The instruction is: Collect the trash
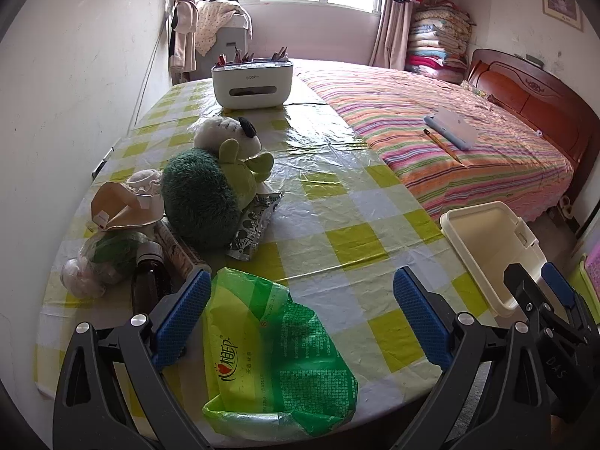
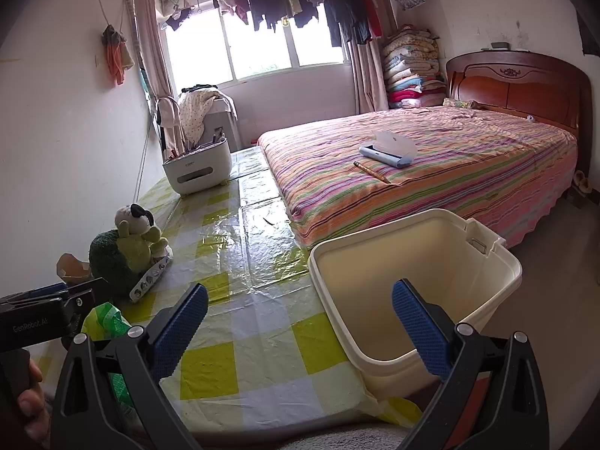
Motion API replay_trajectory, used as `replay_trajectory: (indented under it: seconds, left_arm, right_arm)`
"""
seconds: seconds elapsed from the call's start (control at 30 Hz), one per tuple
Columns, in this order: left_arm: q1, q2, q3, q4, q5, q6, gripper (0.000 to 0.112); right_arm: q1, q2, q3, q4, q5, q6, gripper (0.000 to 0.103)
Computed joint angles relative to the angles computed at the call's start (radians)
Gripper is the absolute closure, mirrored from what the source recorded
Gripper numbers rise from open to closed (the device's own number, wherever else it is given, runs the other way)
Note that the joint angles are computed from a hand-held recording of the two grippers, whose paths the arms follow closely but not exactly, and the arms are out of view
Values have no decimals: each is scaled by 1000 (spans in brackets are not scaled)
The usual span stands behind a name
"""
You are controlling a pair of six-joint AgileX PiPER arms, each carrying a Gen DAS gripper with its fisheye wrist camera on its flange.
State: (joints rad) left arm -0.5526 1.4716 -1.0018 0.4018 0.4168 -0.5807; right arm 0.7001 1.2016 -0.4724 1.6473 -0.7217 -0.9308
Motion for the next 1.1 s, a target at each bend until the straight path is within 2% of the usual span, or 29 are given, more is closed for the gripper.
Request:
replay_trajectory:
  seconds: [0.17, 0.3, 0.53, 1.1]
  left_arm:
    - [4, -10, -6, -22, 22, 9, 16]
    - [-12, -13, -14, 16, 48, -34, 16]
    - [-16, -8, -27, 0, 70, -25, 16]
    - [-24, 0, -29, 2, 78, -20, 16]
  right_arm:
    - [22, 4, -1, 12, -29, 4, 7]
    - [16, -1, 6, -5, -17, 13, 7]
    - [4, -18, 23, -21, 2, 37, 7]
    - [0, -24, 22, -3, 9, 25, 7]
